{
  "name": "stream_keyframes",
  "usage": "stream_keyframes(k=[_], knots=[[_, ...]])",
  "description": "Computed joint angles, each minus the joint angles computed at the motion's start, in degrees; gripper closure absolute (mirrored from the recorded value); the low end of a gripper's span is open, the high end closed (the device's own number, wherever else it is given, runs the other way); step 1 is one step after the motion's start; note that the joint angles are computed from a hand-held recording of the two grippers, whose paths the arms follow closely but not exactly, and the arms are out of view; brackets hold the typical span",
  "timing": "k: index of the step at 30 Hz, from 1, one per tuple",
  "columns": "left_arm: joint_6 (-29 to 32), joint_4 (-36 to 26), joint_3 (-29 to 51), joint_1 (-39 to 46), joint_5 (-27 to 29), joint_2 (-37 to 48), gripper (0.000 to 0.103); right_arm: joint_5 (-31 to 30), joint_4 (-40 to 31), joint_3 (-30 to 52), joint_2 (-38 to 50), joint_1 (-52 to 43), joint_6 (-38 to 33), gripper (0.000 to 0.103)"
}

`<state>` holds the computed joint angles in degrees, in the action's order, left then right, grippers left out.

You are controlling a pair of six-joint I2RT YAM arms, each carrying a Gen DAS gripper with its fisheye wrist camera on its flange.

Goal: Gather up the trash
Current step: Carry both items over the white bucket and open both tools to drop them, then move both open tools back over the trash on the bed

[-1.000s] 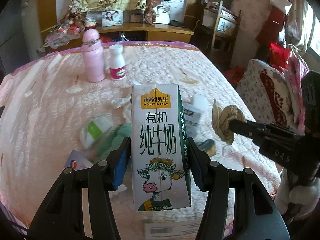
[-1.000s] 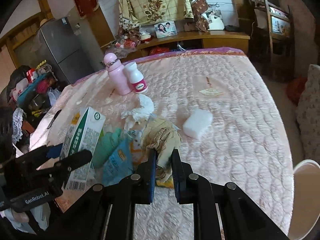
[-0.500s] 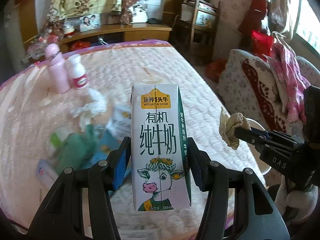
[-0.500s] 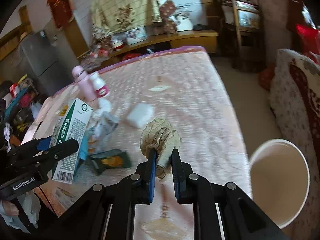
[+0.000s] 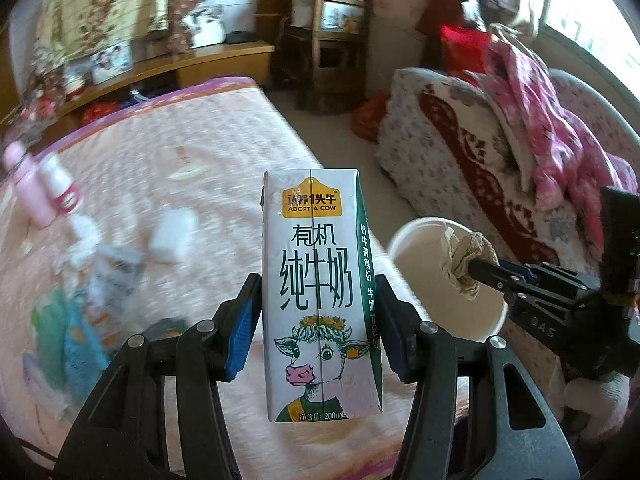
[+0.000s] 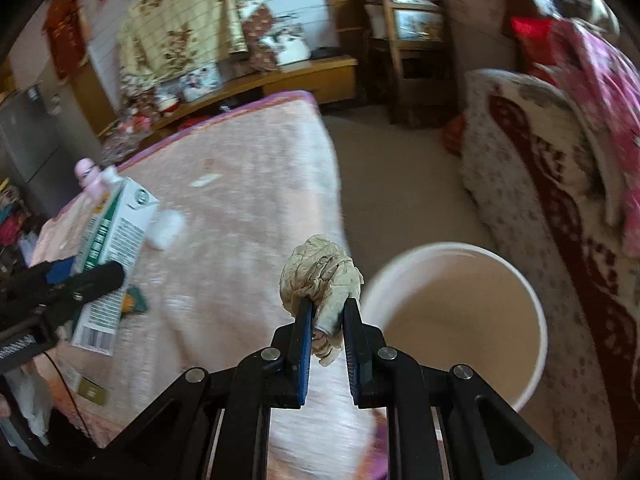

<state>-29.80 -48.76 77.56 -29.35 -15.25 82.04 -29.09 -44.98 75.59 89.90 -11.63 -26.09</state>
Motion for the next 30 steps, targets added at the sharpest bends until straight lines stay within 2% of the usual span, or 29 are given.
stream_keyframes(k=[7,15,17,18,19,26,28,30], knots=[[-1.15,0.33,10.25,-5.46,1.29,12.67,0.05,0.52,-1.27,4.57,8.21,-8.49,-2.2,0.089],[-2.87,4.34,14.91,-6.3,5.37,20.57,0.049,0.6,-0.34,7.05,14.45,-12.31,-2.48,0.089],[-2.35,6.13,14.88,-5.8,8.22,21.7,0.048,0.47,0.26,7.58,15.76,-12.89,-1.52,0.078],[-2.34,6.59,15.0,-5.58,9.22,22.22,0.048,0.63,0.68,7.37,15.81,-13.07,-1.14,0.059],[-2.43,7.05,14.97,-5.42,9.96,22.59,0.048,0.55,1.41,7.2,15.99,-13.24,-0.48,0.053],[-2.94,8.87,13.83,-5.48,10.69,22.78,0.047,0.83,1.73,6.15,16.35,-13.21,-1.85,0.053],[-2.8,10.34,12.67,-5.4,11.25,21.93,0.042,0.75,1.79,5.77,15.93,-13.04,-2.08,0.053],[-2.74,10.99,11.95,-5.37,11.32,21.23,0.042,0.54,2.07,5.25,15.45,-13.02,-2.03,0.053]])
